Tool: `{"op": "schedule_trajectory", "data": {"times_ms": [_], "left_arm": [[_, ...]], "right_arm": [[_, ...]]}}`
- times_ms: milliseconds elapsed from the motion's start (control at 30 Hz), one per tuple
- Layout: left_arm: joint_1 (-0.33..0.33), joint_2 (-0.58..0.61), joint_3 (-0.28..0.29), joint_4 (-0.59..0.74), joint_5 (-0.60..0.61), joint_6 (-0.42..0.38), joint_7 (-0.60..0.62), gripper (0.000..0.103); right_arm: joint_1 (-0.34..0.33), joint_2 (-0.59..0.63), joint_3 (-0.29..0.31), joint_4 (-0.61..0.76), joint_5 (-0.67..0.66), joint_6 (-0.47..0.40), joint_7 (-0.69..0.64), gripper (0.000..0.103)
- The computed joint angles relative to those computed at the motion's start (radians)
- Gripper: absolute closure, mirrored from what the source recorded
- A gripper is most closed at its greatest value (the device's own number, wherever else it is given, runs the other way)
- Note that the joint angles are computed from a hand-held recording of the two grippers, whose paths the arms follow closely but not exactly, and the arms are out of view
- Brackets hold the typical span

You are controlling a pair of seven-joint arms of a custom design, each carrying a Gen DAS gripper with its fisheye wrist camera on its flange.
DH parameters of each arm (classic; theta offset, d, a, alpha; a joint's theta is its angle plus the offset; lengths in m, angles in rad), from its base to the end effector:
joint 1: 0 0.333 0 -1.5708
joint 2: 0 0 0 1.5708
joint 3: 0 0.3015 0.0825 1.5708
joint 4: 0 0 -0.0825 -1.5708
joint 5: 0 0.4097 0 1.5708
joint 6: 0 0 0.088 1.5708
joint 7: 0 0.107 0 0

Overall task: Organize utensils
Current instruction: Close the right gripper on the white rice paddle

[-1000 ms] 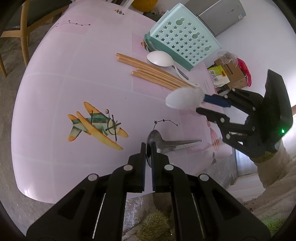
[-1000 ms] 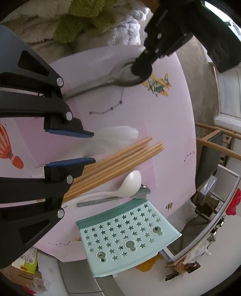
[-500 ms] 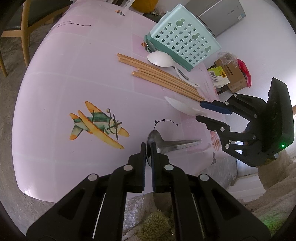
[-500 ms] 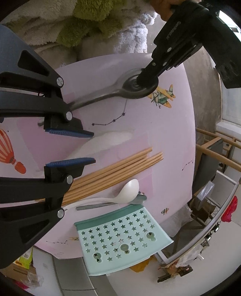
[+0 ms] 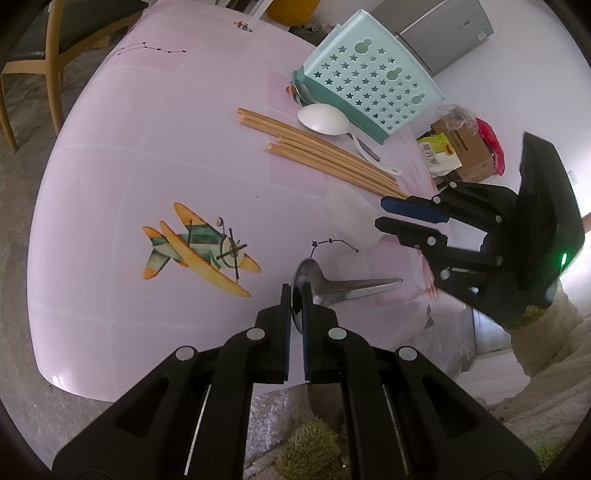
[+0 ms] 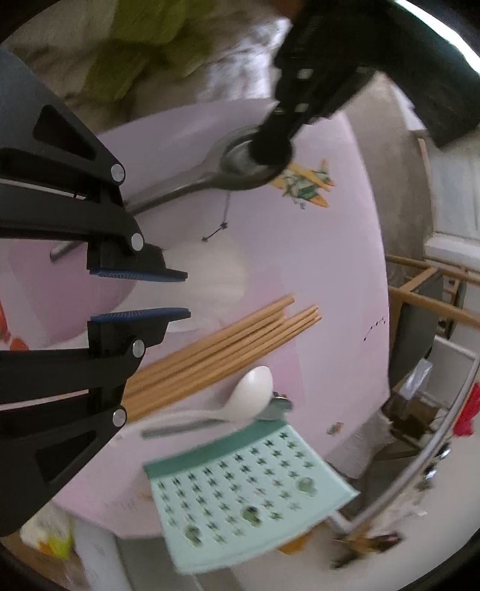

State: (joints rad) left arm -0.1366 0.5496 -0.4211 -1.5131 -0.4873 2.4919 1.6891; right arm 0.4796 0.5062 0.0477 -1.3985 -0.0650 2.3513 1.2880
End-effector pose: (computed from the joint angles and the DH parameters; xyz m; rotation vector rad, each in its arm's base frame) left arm 0.6655 -0.3469 0.3930 1.6851 -2.1483 0.9714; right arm 0.6590 0.3745 0.4422 -2.5925 1.0006 -0.4271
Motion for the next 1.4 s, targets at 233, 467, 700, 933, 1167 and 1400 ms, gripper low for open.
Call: {"op": "schedule_trajectory", "data": {"times_ms": [233,467,700,933,1167,1400], "left_arm": [[0.002,-0.002,-0.002,-0.005,-0.003,0.004,0.002,0.099],[0.003,-0.001,-0.003,-0.006,-0.005,0.005,0.004,0.099],[0.004,-0.002,-0.003,-0.008,-0.007,0.006,0.006,0.099],[0.004,-0.003,-0.004,-0.01,-0.01,0.008,0.008,0.099],[-0.002,-0.003,0.0,-0.01,-0.004,0.027,-0.004,0.099],[0.004,-0.031,-0.007,-0.041,-0.005,0.077,0.005,0.101]], "right_arm": [[-0.097,0.123,0.042,0.195,0.221,-0.181,0.021,0.06],[-0.091,0.225,0.036,0.343,0.239,-0.301,0.009,0.058],[-0.035,0.218,0.004,0.33,0.151,-0.265,-0.01,0.065],[-0.031,0.171,0.003,0.271,0.133,-0.222,0.013,0.083],[-0.034,0.094,0.016,0.169,0.141,-0.126,0.008,0.097],[0.001,-0.03,-0.022,-0.027,0.044,0.058,0.116,0.1]]}}
